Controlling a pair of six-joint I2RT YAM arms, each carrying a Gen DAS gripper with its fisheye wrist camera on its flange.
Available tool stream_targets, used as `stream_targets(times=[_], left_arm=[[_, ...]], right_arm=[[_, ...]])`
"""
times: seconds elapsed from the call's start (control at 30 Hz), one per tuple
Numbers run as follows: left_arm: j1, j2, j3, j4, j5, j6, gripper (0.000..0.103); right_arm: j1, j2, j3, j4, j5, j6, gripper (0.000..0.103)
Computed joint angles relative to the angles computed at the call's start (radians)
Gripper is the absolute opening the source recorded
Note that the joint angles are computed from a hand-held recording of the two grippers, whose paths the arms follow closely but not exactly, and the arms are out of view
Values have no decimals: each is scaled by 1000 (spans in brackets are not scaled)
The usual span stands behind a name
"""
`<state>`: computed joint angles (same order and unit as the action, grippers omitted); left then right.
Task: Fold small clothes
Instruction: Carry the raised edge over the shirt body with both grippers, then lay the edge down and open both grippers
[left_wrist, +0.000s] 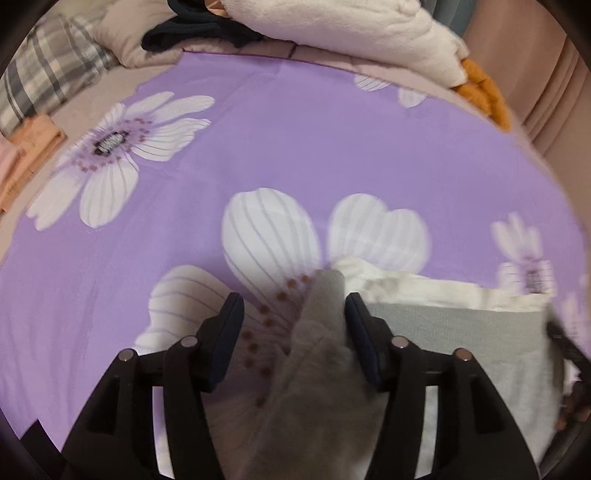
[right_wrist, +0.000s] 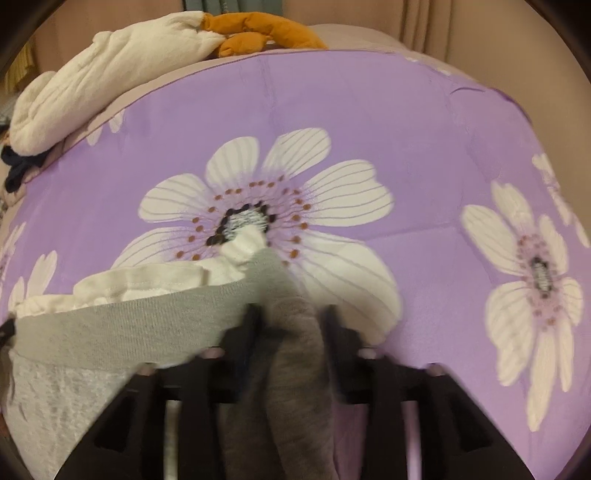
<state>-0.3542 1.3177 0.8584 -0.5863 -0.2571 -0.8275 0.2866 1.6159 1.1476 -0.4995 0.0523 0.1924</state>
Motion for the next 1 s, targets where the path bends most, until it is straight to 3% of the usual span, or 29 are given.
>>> stream_targets(times=[0.1, 0.17, 0.27, 0.4, 0.47, 0.6, 0.8, 0.93, 1.0], left_arm=[[-19, -94, 0, -59, -29, -18, 59], [-45, -160, 13, -118, -69, -35, 71], [-85, -253, 27, -191, -96, -60, 75], [-191, -348, 39, -291, -157, -134, 86], [-282, -384, 36, -346, -204, -205, 88], [-441, -450, -10, -401, -252, -350, 92], [-678, -471, -131, -419, -281, -635, 92], [-769, -451, -210, -364, -270, -740, 91], [-829, -435, -244, -350, -301, -853, 90]], right_arm=[[-23, -59, -31, -1, -37, -3, 62], [-46, -106, -48, -13, -71, -3, 63], [-63, -202, -80, -26, -78, 11, 69], [-85, -337, -125, -62, -113, 15, 69], [-89, -408, -153, -83, -127, 13, 70], [-95, -573, -236, -111, -172, 27, 86], [-123, -706, -354, -163, -261, 76, 86], [-95, -775, -458, -174, -273, 139, 86], [-83, -807, -516, -170, -295, 182, 86]])
